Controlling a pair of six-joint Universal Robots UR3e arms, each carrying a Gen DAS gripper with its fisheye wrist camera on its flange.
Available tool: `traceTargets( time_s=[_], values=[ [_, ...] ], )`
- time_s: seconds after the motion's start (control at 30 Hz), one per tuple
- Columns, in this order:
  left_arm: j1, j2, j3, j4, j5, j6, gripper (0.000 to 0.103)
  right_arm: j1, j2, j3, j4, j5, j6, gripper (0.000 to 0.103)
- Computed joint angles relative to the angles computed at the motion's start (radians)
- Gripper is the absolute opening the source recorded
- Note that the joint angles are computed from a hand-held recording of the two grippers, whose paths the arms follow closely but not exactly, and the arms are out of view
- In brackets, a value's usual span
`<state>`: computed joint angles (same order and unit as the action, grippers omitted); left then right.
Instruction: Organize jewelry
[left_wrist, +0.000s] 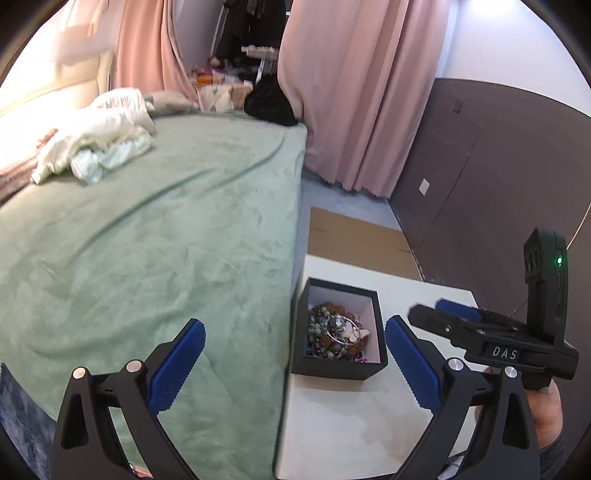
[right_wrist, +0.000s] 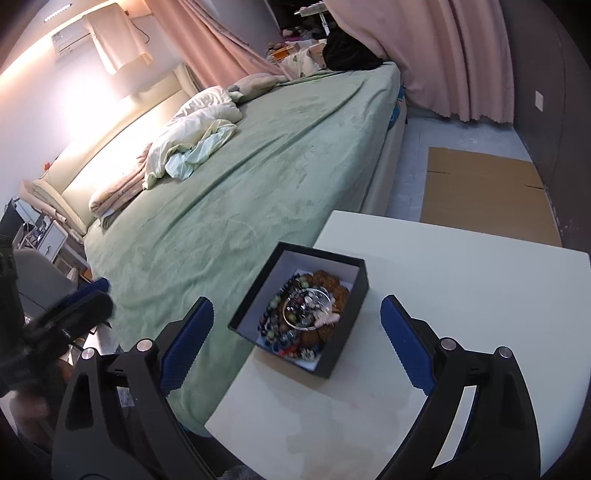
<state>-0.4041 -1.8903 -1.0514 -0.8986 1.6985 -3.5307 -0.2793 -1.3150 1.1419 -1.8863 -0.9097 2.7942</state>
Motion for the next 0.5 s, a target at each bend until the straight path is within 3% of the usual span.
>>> traceTargets(
  time_s=[0.13, 0.5],
  values=[
    [-0.018, 0.046, -0.043, 0.023, 0.042, -0.007, 0.095, -0.029, -0.097, 0.095, -0.015, -0.027, 0.004, 0.098],
    [-0.079, 0.108, -0.084, 0.022, 0.057, 0.041, 0.095, -0.165, -0.372, 0.307, -0.006, -0.067, -0.027, 0.098]
  ],
)
